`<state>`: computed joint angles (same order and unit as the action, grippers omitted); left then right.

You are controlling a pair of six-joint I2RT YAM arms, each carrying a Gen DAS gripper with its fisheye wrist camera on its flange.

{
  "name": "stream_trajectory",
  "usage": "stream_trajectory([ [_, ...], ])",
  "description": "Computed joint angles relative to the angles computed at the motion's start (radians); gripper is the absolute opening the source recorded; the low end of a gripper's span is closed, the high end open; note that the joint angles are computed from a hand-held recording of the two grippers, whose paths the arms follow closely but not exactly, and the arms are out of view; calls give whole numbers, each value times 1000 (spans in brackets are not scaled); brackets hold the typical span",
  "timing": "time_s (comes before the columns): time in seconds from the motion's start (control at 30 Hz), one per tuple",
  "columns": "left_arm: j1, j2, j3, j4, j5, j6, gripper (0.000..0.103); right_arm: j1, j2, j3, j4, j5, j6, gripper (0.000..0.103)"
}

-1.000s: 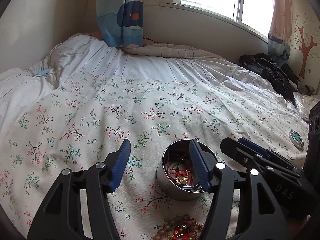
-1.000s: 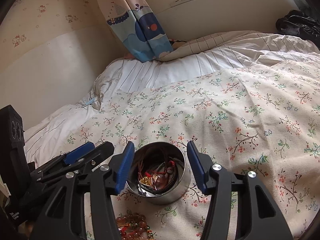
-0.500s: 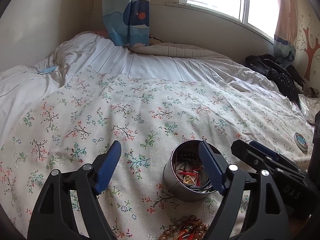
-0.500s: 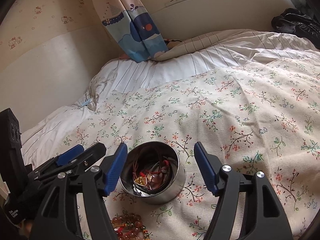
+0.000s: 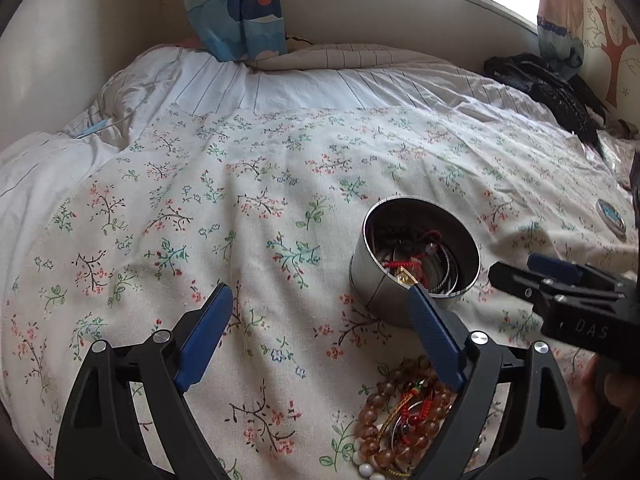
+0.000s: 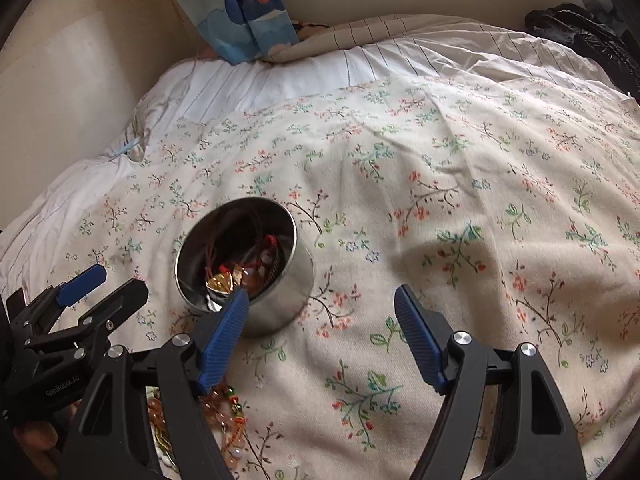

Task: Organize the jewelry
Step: 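Move the right tool toward the remaining amber bead bracelets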

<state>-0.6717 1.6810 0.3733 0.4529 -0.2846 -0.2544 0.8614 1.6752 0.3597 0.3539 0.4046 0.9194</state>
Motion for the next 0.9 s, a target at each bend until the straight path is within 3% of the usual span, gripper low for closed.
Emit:
stream_trajectory([
  [0.23,-60,76,3,-63,-66,60,82,98,-22,-21,-66,-2,65,75],
  [0.5,-61,133,30,-98,-81,54,81,206,188,189,-264,2,-3,77],
  [0.8,-95,108,9,-78,-87,71,79,209,187,177,-244,9,-13,78],
  [0.9,-93,101,5,-74,-65,80,79,215,204,208,-288,24,-13,79],
])
